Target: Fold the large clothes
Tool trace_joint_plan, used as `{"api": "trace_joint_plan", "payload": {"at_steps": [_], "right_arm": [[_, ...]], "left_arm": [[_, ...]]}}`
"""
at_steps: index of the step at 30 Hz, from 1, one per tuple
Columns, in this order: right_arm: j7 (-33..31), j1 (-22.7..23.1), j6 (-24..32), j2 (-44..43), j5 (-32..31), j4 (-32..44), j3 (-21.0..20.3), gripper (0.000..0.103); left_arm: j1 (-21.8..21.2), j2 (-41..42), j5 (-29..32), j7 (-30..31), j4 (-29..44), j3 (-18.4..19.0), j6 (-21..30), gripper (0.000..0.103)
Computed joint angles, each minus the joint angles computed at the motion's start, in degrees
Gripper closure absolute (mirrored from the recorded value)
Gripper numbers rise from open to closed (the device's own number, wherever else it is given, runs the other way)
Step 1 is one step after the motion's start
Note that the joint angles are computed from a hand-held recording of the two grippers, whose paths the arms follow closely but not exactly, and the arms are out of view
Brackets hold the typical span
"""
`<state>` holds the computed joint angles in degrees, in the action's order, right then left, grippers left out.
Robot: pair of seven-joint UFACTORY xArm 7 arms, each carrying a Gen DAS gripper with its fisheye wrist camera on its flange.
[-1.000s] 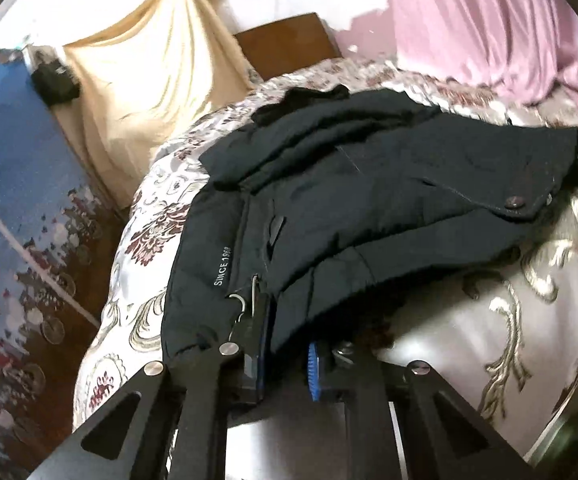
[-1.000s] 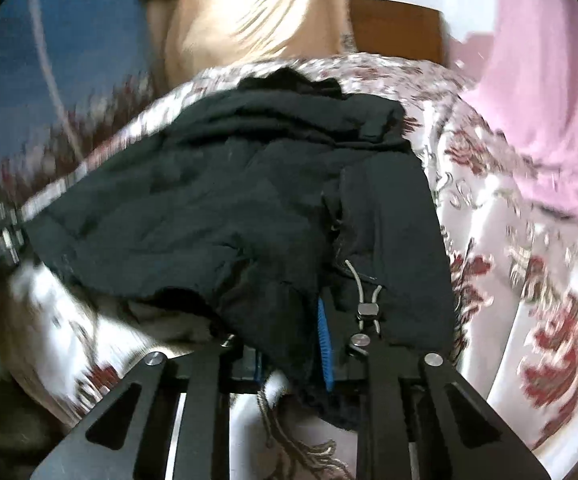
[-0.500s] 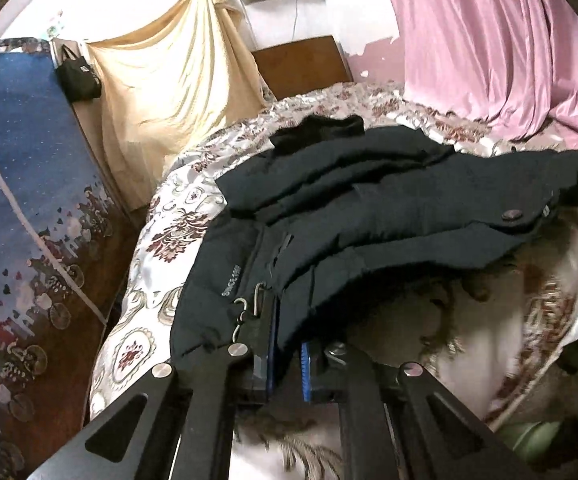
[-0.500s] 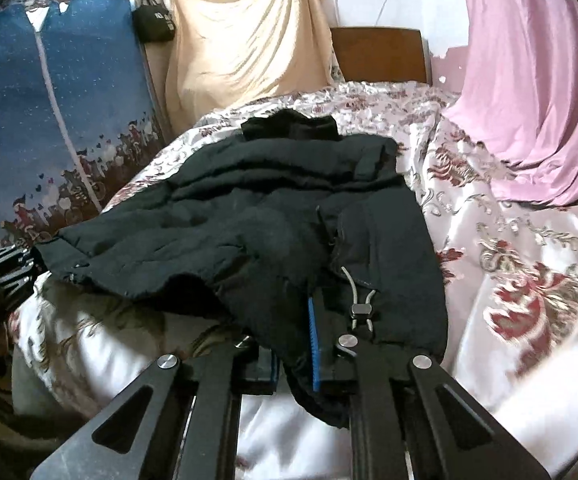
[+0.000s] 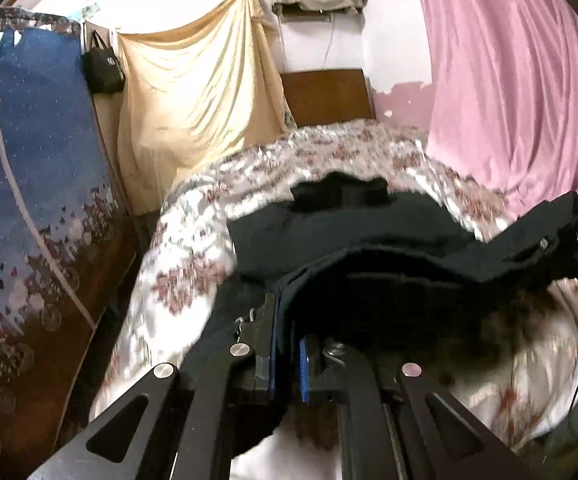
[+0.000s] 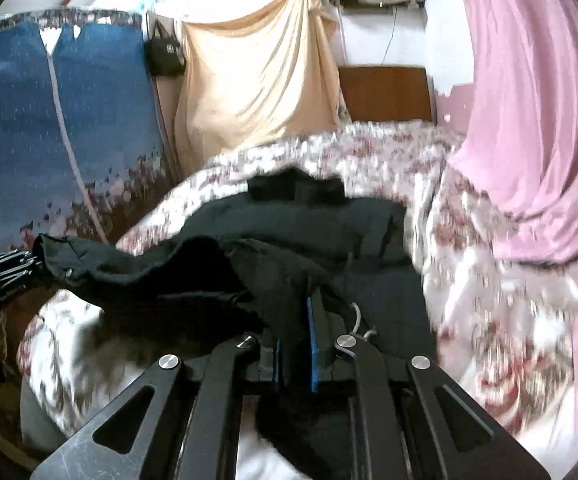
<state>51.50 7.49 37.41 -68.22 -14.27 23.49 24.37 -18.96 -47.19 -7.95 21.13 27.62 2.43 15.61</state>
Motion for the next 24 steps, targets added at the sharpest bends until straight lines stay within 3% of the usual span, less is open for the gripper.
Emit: {"api": "trace_joint_plan", "payload": {"at_steps": [7,13,16,18,24], "right_arm": [[-3.15,-14.09,-16.09,15.29,-5.69,7.01,-3.02,0.094],[-5.15,-24.62,-25.11,30.43,-9.1,15.37,-2.61,0.094],[-4.03,-29.51,-26.83,36.14,-11.28,19.64,-0.49,0.094],[-2.99,-31.56,-27.3,39.15,-13.11,21.97,0.5,0.094],[3.08,-38.83,-25.99,49.19,-24.51,31.45,5.63,0.094]], "left_arm": [[0.72,19.38,0.94,-3.32,15.79,-3.01,-7.77,0.095],[-1.18,37.87,-1.3,0.53,33.84,-2.41,-9.14,0.095],[-1.37,43.83,-6.39,5.55,39.2,-3.06,-11.07,0.095],[0.03,47.86,-5.37,5.69,43.0,-4.52,-11.34,0.095],[4.79,57.11,-6.91,5.39,54.37,-8.95,-7.1,0.095]]}}
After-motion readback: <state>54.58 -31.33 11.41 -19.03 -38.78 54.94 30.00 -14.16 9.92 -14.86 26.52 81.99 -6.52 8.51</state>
